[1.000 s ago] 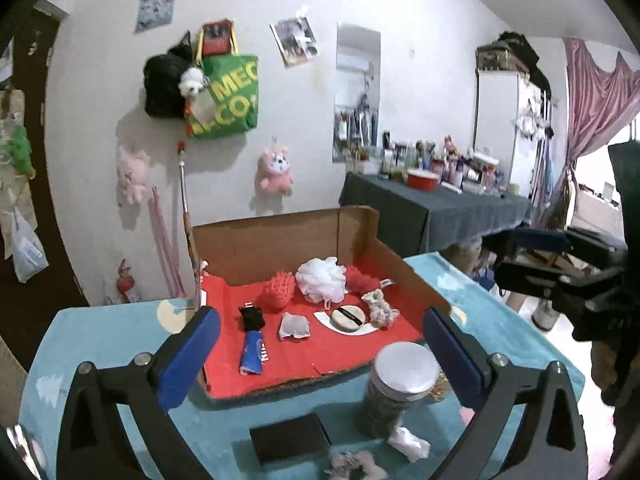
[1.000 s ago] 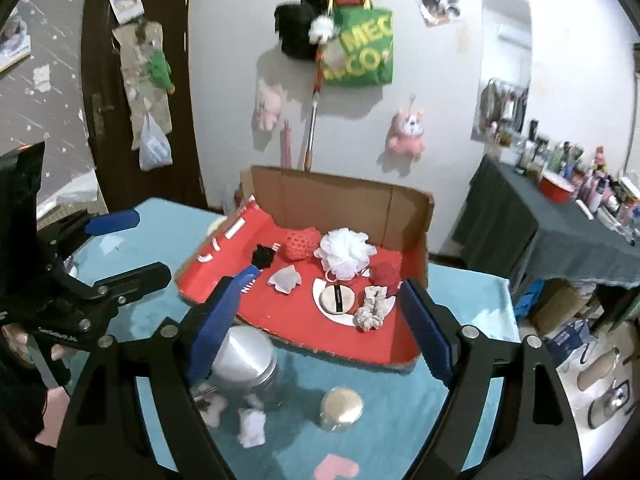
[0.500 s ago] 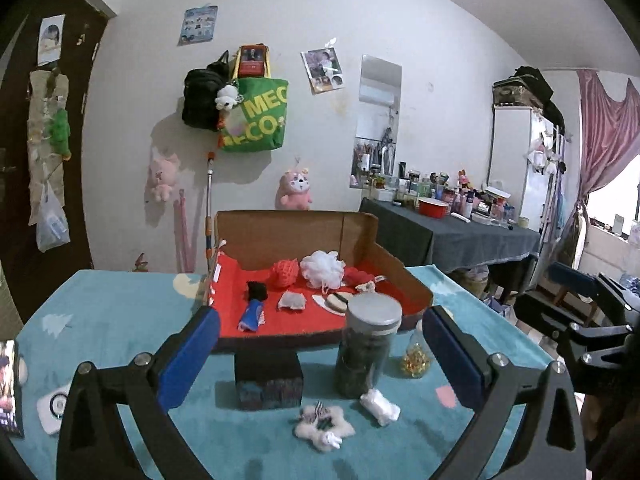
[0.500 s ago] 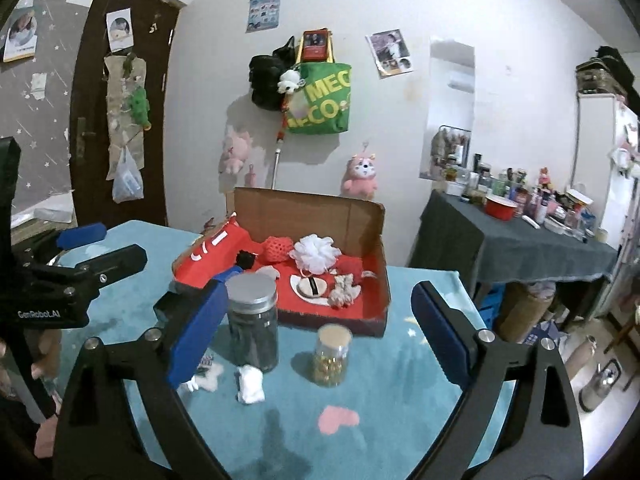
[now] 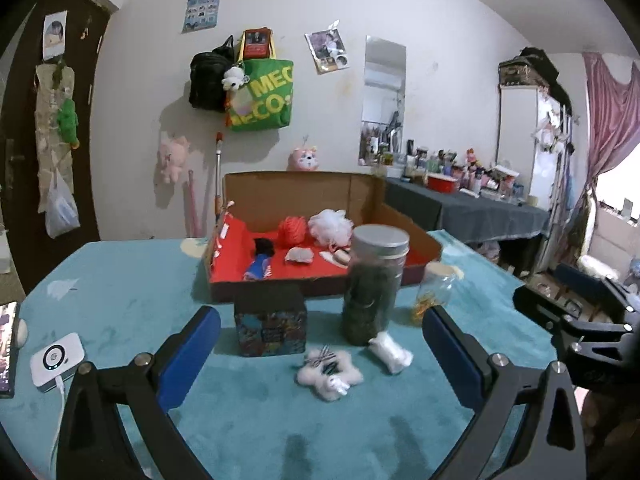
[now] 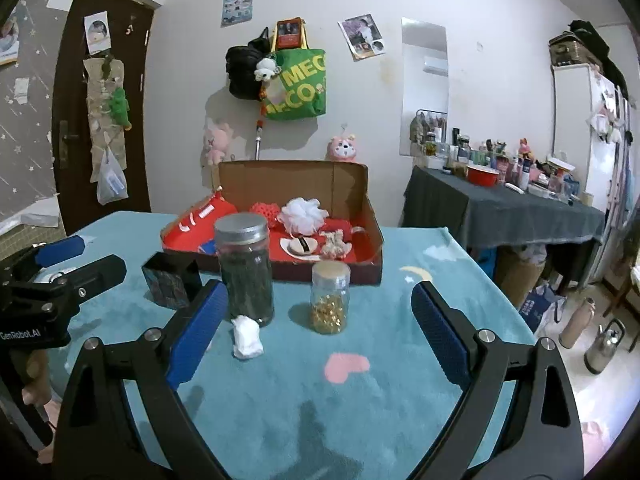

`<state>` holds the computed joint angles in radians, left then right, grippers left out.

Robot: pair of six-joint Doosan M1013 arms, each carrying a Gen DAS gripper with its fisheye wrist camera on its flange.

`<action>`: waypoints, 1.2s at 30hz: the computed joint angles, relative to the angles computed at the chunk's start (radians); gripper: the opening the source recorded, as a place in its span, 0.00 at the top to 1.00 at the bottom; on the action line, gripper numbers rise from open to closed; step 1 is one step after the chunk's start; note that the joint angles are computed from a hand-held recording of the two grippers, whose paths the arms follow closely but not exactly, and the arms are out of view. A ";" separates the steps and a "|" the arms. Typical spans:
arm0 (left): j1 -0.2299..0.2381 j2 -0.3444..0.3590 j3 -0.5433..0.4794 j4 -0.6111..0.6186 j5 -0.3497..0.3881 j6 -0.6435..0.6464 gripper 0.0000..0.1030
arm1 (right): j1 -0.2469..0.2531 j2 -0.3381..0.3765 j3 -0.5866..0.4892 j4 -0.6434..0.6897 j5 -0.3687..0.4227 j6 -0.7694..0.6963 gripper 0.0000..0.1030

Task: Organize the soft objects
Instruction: 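Withdraw both tools from the box back over the table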

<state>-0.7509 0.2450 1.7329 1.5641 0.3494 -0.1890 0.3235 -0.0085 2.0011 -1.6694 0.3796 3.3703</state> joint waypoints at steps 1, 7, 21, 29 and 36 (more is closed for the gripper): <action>0.000 0.002 0.002 -0.010 -0.004 0.008 0.00 | 0.002 0.003 0.001 0.003 0.006 -0.002 0.08; 0.002 0.015 0.010 -0.099 -0.015 0.063 0.00 | -0.003 0.021 0.013 0.057 -0.008 -0.027 0.08; 0.000 0.045 0.008 -0.293 0.008 0.241 0.00 | -0.011 0.058 0.032 0.156 -0.025 -0.071 0.08; 0.007 0.058 -0.003 -0.393 0.018 0.329 0.00 | -0.013 0.074 0.028 0.237 -0.037 -0.149 0.08; 0.024 0.066 -0.032 -0.588 0.014 0.511 0.00 | -0.020 0.082 0.012 0.330 -0.055 -0.238 0.08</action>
